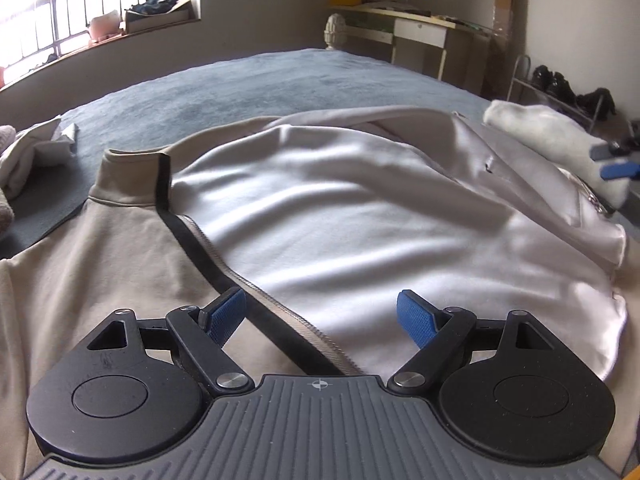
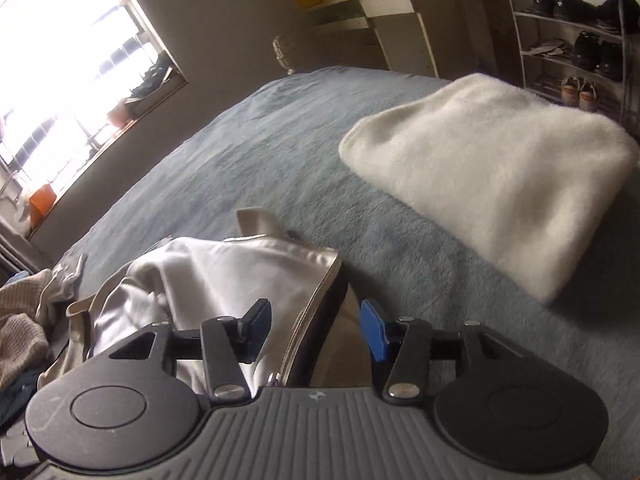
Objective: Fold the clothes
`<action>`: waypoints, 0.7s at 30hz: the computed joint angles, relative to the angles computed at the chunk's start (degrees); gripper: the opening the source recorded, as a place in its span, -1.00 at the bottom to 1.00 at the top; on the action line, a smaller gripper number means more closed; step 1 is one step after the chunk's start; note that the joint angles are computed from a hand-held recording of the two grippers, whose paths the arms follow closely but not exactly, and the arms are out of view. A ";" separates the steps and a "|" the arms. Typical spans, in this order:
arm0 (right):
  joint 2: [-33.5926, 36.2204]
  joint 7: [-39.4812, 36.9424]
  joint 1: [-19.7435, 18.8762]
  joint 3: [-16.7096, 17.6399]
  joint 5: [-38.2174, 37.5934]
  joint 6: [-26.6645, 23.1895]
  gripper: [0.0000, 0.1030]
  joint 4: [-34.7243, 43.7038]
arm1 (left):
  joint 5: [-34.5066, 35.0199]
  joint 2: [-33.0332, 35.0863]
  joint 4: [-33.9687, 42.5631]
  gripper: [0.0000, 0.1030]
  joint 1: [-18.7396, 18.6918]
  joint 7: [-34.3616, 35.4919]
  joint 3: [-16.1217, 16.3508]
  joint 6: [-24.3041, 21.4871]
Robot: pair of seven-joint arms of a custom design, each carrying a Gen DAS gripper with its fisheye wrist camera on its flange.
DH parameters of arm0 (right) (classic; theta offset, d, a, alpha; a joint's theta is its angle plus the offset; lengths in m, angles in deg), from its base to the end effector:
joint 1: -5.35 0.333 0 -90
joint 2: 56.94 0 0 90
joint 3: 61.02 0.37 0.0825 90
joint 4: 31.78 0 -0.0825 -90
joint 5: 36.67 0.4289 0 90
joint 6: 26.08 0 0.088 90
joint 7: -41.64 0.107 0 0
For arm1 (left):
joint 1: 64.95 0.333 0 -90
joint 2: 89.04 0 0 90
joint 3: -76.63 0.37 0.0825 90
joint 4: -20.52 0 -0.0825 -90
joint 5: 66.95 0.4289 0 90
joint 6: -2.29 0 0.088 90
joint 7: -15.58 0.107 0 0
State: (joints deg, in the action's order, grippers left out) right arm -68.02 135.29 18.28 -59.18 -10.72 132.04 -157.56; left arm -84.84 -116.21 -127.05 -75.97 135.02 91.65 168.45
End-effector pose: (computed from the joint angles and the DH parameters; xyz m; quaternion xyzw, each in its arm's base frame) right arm 0.5552 0.1287 0.5867 -0.5968 0.7004 -0.0879 0.3816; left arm 0.4534 0.0611 0.5299 -0.5987 0.6954 -0.3073 0.2521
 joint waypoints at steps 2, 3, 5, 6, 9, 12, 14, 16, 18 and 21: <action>4.44 2.88 -1.04 0.15 -2.22 -2.08 0.09 4.10 | 0.74 0.39 -0.20 0.62 0.48 -0.35 -0.95 -0.36; 6.37 4.49 -1.43 0.26 -3.67 -3.14 0.10 5.88 | 1.14 0.46 -0.26 0.62 0.85 -0.65 -1.43 -0.74; 9.88 4.91 -1.55 0.03 -4.55 -6.12 0.10 9.33 | 2.09 0.77 -0.40 0.62 1.69 -1.17 -2.42 -0.88; 11.24 5.99 -1.64 -0.04 -5.46 -7.70 0.10 10.83 | 2.43 0.90 -0.45 0.62 1.93 -1.32 -2.68 -0.82; 13.40 7.81 -1.65 -0.19 -6.84 -10.30 0.02 12.74 | 3.06 1.18 -0.57 0.62 2.41 -1.90 -3.14 -0.68; 13.14 6.51 -1.80 -0.26 -6.13 -9.32 -0.75 12.06 | 3.36 1.50 -0.85 0.62 2.86 -3.27 -3.66 0.26; 11.70 2.09 -1.99 -0.09 -1.19 -8.05 -0.94 10.75 | 3.69 1.59 -0.98 0.62 3.23 -4.64 -4.08 0.75; 9.63 -2.07 -1.69 0.07 0.69 -6.42 -0.95 9.21 | 4.11 1.77 -0.90 0.62 3.33 -5.70 -4.24 0.95; 7.09 -5.96 -1.04 0.12 3.39 -5.30 -0.95 7.79 | 4.12 1.78 -0.81 0.62 3.02 -6.31 -3.88 0.91; 2.62 -12.83 0.90 -0.01 8.02 -5.25 -0.95 5.80 | 3.48 1.69 -0.67 0.61 2.31 -6.74 -2.98 0.70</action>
State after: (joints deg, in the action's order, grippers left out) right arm -65.39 122.46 19.19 -59.18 -2.69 126.79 -151.76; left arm -81.36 -114.51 -127.72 -73.66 128.27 88.67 169.15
